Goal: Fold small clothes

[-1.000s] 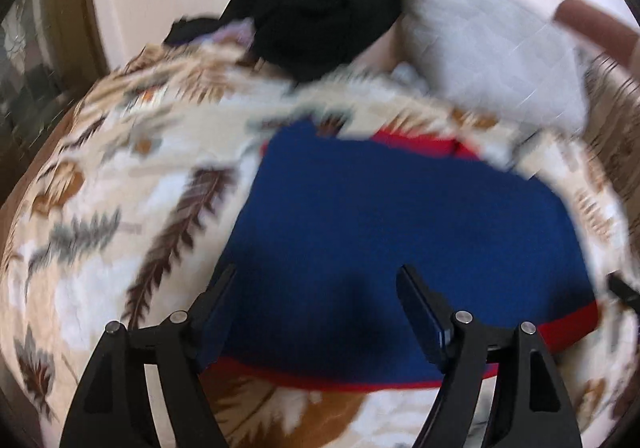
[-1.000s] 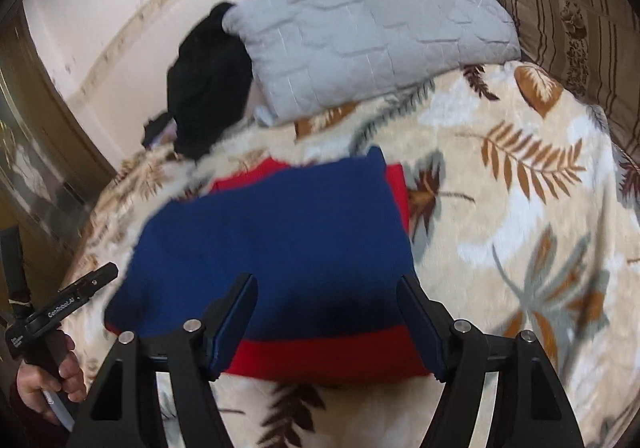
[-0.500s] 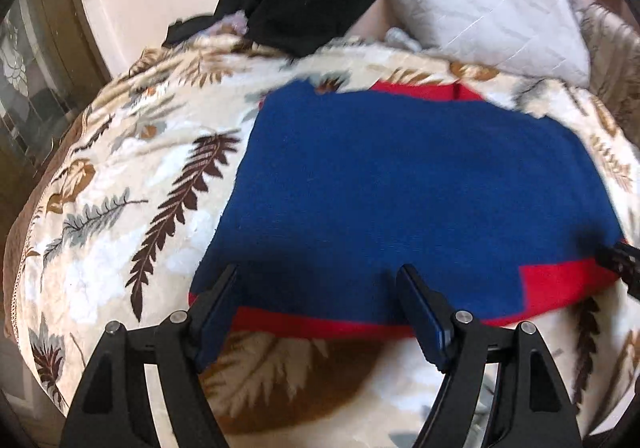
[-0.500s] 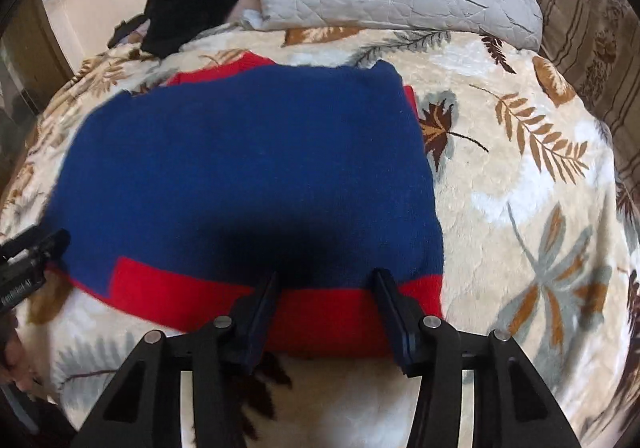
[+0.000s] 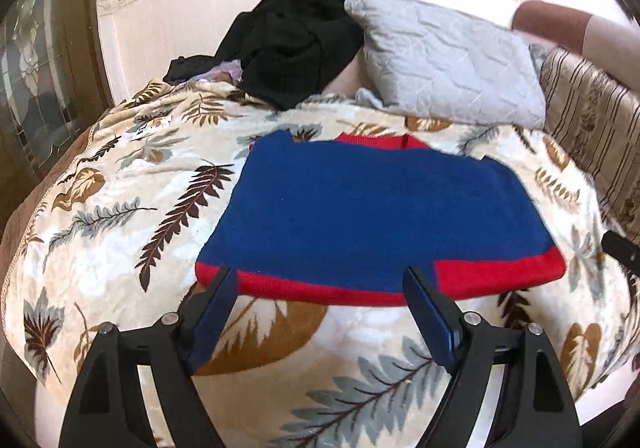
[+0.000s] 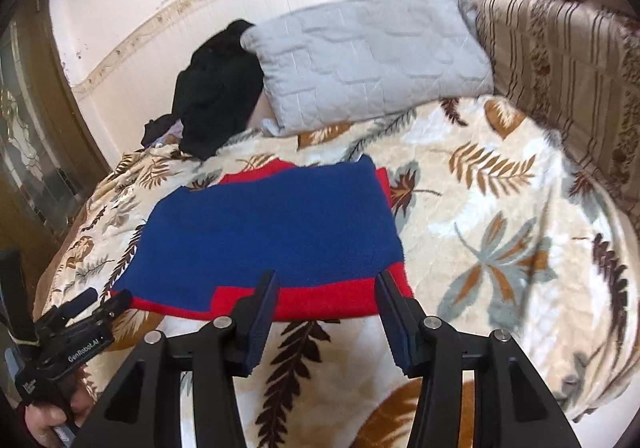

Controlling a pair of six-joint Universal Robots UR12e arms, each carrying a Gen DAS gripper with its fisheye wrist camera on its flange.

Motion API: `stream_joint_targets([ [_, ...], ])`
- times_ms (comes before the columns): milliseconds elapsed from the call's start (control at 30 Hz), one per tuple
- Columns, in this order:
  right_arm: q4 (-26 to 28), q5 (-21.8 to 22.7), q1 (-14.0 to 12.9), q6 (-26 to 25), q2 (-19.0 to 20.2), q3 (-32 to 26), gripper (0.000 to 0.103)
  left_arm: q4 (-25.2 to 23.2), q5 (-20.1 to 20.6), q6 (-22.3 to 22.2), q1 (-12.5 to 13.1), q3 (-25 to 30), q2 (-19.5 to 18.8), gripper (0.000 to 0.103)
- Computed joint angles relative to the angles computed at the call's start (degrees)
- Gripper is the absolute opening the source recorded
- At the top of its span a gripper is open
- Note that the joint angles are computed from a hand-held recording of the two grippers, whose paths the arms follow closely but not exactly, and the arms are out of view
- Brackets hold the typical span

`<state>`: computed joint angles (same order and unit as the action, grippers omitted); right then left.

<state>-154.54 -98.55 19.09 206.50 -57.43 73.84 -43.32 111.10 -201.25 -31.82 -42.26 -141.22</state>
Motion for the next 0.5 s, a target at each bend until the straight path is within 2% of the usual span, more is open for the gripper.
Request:
stream_joint_targets([
  [67, -0.91, -0.22, 0.12, 0.33, -0.16, 0.3, 0.054, 1.89, -0.56, -0.73, -0.02, -0.94, 0.44, 0.085],
  [167, -1.64, -0.82, 0.2, 1.03, -0.48, 0.75, 0.054, 2.82, 1.89, -2.69, -0.5, -0.63, 0.31, 0.087],
  [333, -0.55, -0.61, 0.17, 1.44, 0.18, 0.17, 0.054, 4.96, 2.95, 0.21, -1.12, -0.26, -0.16, 0.09],
  [433, 0.01, 0.4, -0.14, 2.32, 0.57, -0.25, 0.054, 4.11, 0.96, 2.59, -1.13, 0.81, -0.72, 0.09],
  [500, -0.08, 0.58, -0.22, 2.53, 0.92, -0.62, 0.054, 1.43, -1.36, 3.54, -0.9, 2.67, -1.42, 0.09],
])
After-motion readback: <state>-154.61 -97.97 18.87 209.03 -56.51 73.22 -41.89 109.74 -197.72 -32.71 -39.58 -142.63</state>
